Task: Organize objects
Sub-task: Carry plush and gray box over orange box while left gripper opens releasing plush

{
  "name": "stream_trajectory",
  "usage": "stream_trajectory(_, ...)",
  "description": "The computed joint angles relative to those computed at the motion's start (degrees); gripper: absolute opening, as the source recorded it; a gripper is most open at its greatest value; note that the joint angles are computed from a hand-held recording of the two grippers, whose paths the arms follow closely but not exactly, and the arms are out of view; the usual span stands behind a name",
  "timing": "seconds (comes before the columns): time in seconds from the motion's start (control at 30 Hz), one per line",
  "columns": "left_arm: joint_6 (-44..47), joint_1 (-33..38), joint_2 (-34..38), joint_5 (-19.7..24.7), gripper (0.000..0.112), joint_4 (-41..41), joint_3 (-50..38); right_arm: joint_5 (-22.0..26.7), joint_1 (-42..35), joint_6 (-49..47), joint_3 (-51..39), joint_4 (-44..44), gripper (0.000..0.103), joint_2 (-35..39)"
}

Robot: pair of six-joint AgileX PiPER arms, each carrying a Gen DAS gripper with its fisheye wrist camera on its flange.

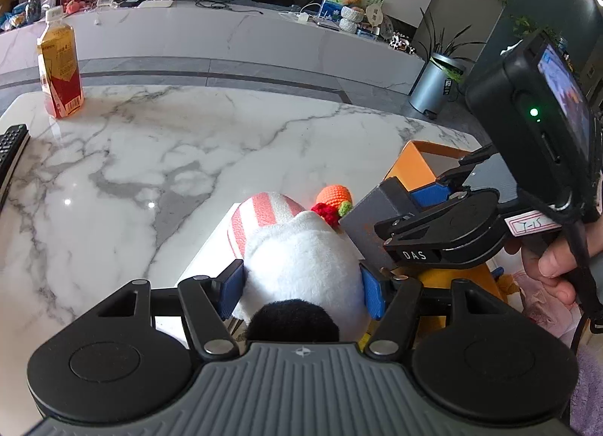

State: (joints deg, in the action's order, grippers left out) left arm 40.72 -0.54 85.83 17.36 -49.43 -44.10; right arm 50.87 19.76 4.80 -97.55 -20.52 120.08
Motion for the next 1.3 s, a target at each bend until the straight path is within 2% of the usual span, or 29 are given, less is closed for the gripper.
stream_trajectory(0.1,1.68,-0.79,-3.67,1.16,0.073,-0.71,0.62,-4.41,-0.34,0.17,5.95,0.51,0.041,-6.70)
stream_trajectory(0.37,-1.44,-8.04,-9.91,7.13,0.073,3.67,-3.10,-9.23,-4.99,-3.63,20.12,7.03,0.041,-27.10)
stream_trajectory(0.5,-5.75,-15.71,-8.07,7.94,0.073,8.36,-7.50,-9.44,-10.83,-8.19,27.10,11.83,0.041,-36.28)
stream_trajectory(0.63,-12.21,-23.91,-1.71,8.11,0.073,15.73,-13.42,-9.98,-18.39,-12.89,33.69,15.12,0.041,-42.88)
stream_trajectory(0.87,-24.25,-30.42,14.01,14.78,0.073,29.38,-26.94,-11.06,-33.73,-29.02,41.85,31.19,0.040,-44.82)
stream_trajectory(1.0,-28.35,-30.12,21.24,19.41,0.073,31.99,-32.63,-12.18,-39.01,-37.01,44.24,38.81,0.040,-42.82)
stream_trajectory(1.1,-32.53,-30.74,24.95,21.90,0.073,33.18,-35.37,-12.51,-41.56,-41.92,45.15,43.90,0.040,-40.73)
stream_trajectory(1.3,-39.77,-34.10,30.17,25.38,0.074,41.10,-41.13,-10.43,-46.60,-50.44,45.91,52.07,0.040,-37.67)
